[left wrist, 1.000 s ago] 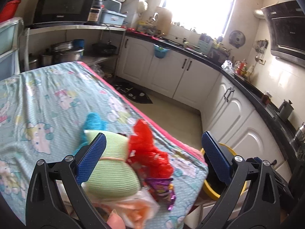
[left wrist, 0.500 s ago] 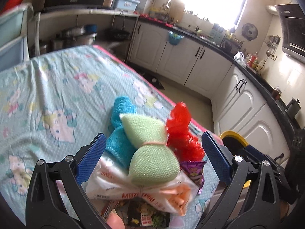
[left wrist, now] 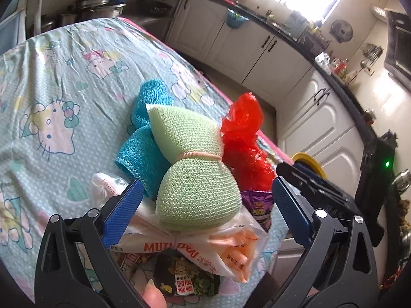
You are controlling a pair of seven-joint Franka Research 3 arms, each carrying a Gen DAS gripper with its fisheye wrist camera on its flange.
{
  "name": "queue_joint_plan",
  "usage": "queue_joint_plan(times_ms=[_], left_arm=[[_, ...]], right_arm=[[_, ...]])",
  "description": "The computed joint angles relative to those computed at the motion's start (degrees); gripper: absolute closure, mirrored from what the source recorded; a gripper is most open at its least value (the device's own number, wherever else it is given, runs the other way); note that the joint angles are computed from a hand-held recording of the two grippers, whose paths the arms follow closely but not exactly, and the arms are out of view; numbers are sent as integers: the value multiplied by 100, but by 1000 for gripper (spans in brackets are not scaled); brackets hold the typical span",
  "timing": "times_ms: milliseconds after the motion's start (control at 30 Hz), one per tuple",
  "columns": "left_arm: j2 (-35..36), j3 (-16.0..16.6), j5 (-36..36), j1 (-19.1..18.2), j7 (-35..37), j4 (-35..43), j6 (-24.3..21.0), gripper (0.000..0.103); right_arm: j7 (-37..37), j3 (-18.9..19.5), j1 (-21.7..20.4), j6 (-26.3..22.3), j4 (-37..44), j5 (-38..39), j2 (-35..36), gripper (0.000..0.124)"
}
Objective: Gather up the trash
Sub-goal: 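Grasp the green mesh scrubber with the left tool while the right tool grasps the red bag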
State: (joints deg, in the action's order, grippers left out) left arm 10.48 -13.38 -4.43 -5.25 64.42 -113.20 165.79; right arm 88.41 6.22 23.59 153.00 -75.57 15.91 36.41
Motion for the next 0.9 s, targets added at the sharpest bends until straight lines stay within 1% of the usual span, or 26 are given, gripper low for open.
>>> queue_joint_plan(times_ms=[167, 200, 333, 367, 433, 467, 533, 567, 600, 633, 700, 733, 900], left_arm=[[196, 161, 495, -155, -362, 290, -380, 11], [241, 182, 577, -174, -424, 357, -471, 12], [395, 223, 791, -213, -620, 597, -787, 20], [435, 224, 828, -211, -633, 652, -878, 22], [487, 232, 903, -217, -678, 717, -992, 28], [512, 197, 851, -182, -631, 735, -1017, 30], [528, 131, 730, -118, -521, 713, -981, 41], [532, 171, 820, -158, -573, 733, -1016, 47], [532, 213, 925, -199, -637, 740, -1042, 66], [550, 203, 920, -194, -636, 761, -1066, 78], [557, 73, 647, -67, -402, 720, -1021, 80], [558, 63, 606, -51, -345, 708, -998, 80], [396, -58, 224, 81, 29, 424, -629, 82]], right_arm=[[-288, 189, -85, -651, 881, 112, 531, 59], [-358, 230, -108, -803, 1066, 161, 643, 62], [-398, 278, -146, -1601, 1952, 311, 1181, 73], [-432, 306, -164, -1678, 2043, 375, 1246, 78], [-554, 379, -212, -1667, 2030, 538, 1259, 87], [-611, 410, -229, -1654, 2025, 614, 1260, 94], [-684, 420, -233, -1552, 1928, 719, 1199, 99], [-698, 401, -218, -1491, 1871, 736, 1159, 100], [-733, 397, -213, -1362, 1740, 768, 1075, 101], [-750, 392, -213, -1275, 1658, 796, 1022, 101], [-800, 431, -260, -1084, 1455, 912, 901, 101], [-852, 472, -302, -1005, 1356, 993, 839, 101], [-929, 449, -314, -748, 1006, 1087, 605, 101]])
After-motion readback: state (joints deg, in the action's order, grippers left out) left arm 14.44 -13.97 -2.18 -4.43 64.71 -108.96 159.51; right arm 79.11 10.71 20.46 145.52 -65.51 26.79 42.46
